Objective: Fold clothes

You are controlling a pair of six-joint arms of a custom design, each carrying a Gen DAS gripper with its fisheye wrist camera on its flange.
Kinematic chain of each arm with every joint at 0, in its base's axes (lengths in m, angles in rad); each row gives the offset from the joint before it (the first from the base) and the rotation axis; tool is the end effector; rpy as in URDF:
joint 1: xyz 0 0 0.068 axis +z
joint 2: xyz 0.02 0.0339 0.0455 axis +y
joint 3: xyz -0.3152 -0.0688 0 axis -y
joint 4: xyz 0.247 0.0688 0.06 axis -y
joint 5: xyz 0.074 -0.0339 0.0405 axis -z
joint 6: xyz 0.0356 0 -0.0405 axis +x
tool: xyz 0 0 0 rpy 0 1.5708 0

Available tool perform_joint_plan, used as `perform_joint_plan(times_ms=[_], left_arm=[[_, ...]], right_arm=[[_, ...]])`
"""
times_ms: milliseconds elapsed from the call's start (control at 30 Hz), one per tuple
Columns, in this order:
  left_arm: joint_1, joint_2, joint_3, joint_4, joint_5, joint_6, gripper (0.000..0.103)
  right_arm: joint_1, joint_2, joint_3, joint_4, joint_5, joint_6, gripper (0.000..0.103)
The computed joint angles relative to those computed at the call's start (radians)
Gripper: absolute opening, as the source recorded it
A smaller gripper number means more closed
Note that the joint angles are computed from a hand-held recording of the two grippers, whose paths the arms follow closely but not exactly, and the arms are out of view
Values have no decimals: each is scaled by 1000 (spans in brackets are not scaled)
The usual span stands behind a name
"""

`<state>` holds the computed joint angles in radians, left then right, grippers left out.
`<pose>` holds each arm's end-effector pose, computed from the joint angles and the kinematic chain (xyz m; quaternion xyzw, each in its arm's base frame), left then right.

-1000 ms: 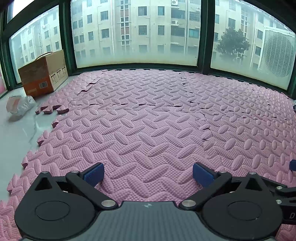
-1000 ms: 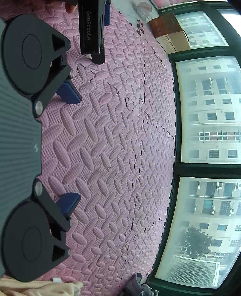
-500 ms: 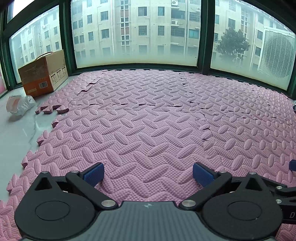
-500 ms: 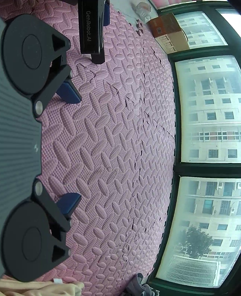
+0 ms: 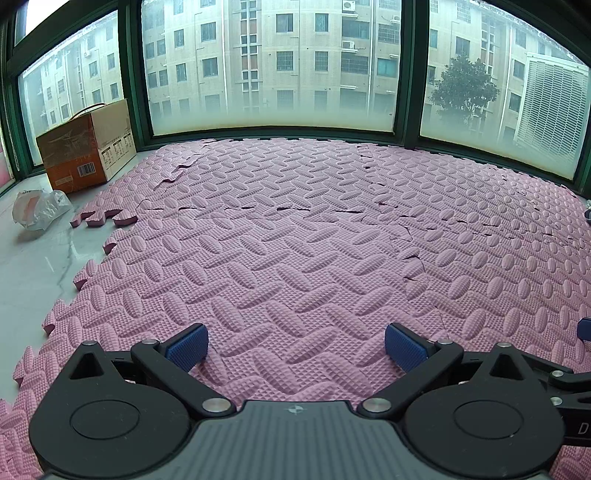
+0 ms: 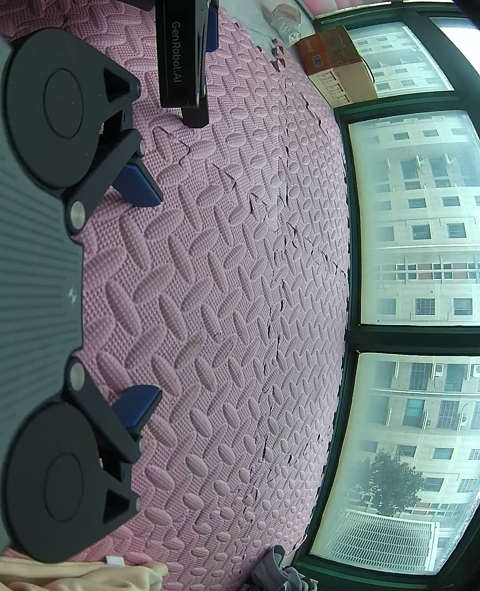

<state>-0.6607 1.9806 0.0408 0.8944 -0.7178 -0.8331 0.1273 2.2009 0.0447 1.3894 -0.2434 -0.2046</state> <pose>0.1431 -0.0816 0.0634 -0.1687 0.8930 0.0837 0.4089 0.1947 0.0336 0.0538 -0.1977 0.8931 0.0966 0.3924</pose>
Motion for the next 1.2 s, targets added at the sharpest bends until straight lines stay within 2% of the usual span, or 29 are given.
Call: perform_joint_plan(times_ms=[1200], left_arm=[[2,6,-3,12,1,3,103]], right_arm=[[1,0,0,0,1,1,103]])
